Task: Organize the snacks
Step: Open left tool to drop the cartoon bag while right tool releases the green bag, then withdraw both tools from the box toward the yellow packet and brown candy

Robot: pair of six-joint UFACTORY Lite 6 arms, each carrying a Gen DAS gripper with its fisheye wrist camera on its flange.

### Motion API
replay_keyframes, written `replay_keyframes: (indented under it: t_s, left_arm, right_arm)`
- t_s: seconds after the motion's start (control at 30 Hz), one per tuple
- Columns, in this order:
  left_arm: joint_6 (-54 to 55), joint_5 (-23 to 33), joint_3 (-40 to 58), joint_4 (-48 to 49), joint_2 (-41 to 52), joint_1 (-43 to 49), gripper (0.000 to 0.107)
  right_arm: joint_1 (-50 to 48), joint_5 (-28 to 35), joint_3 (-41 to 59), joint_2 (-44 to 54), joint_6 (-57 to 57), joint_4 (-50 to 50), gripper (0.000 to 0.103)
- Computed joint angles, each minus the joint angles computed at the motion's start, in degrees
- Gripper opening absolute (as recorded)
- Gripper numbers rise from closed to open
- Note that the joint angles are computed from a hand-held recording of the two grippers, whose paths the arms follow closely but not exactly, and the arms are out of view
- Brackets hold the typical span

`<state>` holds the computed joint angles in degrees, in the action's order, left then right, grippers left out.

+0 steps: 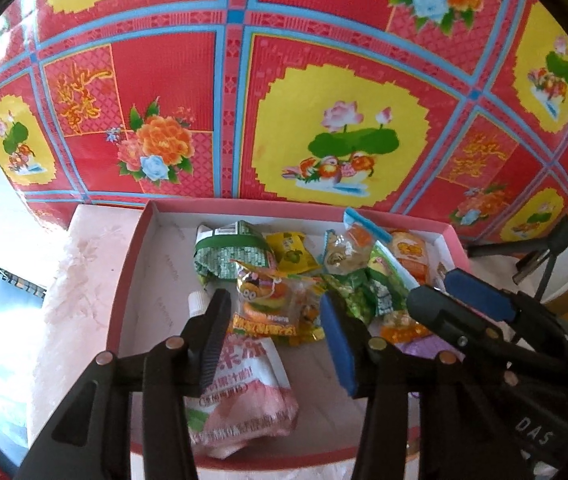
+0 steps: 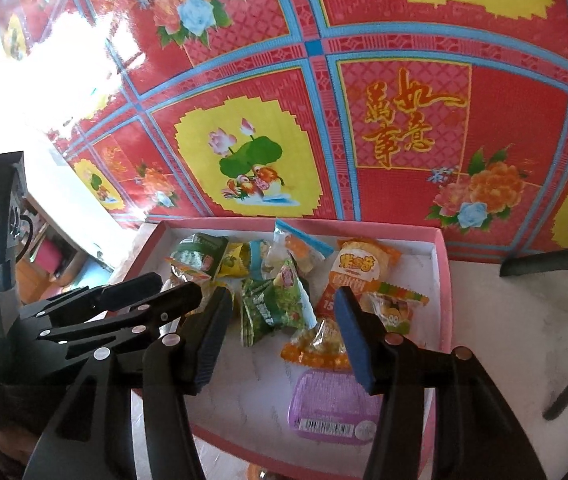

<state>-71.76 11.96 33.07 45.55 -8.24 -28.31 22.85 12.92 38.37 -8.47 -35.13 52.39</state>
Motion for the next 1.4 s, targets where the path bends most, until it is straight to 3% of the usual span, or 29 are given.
replay_keyframes:
  t_s: [0.4, 0.7, 0.97, 1.4]
  left_arm:
    - [12.5, 8.1, -6.3, -15.3, -16.1, -3.2, 0.049]
    - [1.9, 13.4, -9.9, -11.0, -22.1, -11.4, 0.049]
    - [-2.9, 22.5, -14.2, -12.3, -32.2, -20.1, 0.049]
    - [-22.6, 34.0, -19.6, -9.5, -38.6, -42.1, 0.049]
  right_arm:
    - [4.0, 3.2, -4.4, -12.7, 30.2, -26.8, 0.055]
    - [9.8, 7.0, -8.3, -22.8, 52.0, -45.6, 0.055]
    - [17.0, 12.0, -12.8, -32.5, 70.1, -58.7, 0.055]
    - [34.8, 28.2, -20.9, -49.6, 97.3, -74.6, 0.055]
